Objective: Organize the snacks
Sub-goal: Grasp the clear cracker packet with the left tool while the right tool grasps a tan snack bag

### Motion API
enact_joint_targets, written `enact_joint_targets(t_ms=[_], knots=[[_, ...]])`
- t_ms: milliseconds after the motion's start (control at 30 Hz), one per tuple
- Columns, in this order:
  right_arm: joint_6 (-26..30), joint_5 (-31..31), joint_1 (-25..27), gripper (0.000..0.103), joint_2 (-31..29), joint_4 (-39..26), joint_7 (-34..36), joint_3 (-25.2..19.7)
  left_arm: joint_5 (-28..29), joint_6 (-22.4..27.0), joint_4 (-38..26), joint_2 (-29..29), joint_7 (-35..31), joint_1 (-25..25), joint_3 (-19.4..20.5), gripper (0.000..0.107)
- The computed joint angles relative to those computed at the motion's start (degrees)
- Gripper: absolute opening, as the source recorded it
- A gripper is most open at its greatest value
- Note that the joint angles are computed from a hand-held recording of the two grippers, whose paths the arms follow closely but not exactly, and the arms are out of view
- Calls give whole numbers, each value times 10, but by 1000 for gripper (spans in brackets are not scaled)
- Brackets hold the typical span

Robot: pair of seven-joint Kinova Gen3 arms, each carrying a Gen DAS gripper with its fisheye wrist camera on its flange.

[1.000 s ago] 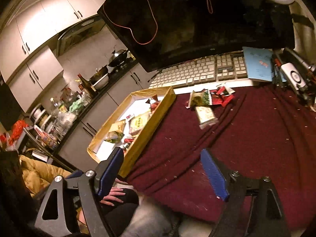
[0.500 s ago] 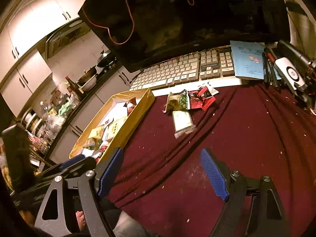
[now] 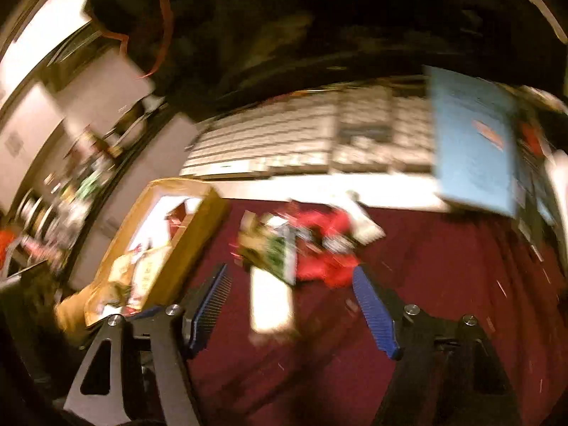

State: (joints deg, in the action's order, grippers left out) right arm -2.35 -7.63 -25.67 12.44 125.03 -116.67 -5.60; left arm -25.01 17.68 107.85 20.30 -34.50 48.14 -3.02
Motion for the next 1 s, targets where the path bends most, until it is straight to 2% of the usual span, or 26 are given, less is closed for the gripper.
enact_joint_targets(t_ms=[67, 167, 233, 267, 333, 467, 500, 600, 667, 733, 800, 867, 1000], knots=[[25, 30, 53, 74, 27, -43, 29, -53, 2, 2, -7, 2, -2, -4, 2, 75], [77, 40, 123, 71, 71, -109, 94, -129, 3, 9, -18, 3, -8, -9, 6, 75], [97, 54, 133, 70, 95, -138, 126, -145, 1, 15, -18, -1, -12, -10, 8, 75], [113, 60, 123, 70, 107, -152, 137, -137, 0, 17, -18, -2, -13, -10, 9, 75], [146, 64, 83, 52, 125, -169, 141, -92, -8, 23, -17, -3, -5, -5, 4, 75], [132, -16, 44, 45, 105, -140, 192, -49, -5, 21, 2, -12, 0, -19, 14, 75], [137, -37, 24, 36, 97, -133, 200, -25, -5, 19, 6, -13, 1, -21, 16, 75], [139, -92, -49, 34, 81, -114, 223, 52, -8, 16, 13, -16, 2, -20, 19, 75], [102, -138, -71, 32, 72, -83, 241, 69, -5, 17, 16, -18, -1, -22, 27, 75], [56, -184, -58, 30, 45, -35, 245, 49, 7, 18, 16, -18, -18, -36, 44, 75], [9, -231, -71, 30, 11, 19, 221, 48, 27, 29, 5, -11, -46, -53, 65, 75], [-38, -277, -121, 30, -21, 72, 208, 79, 59, 40, -14, 5, -91, -82, 96, 75], [-131, -370, -227, 30, -61, 165, 190, 145, 121, 66, -70, 47, -158, -114, 122, 75]])
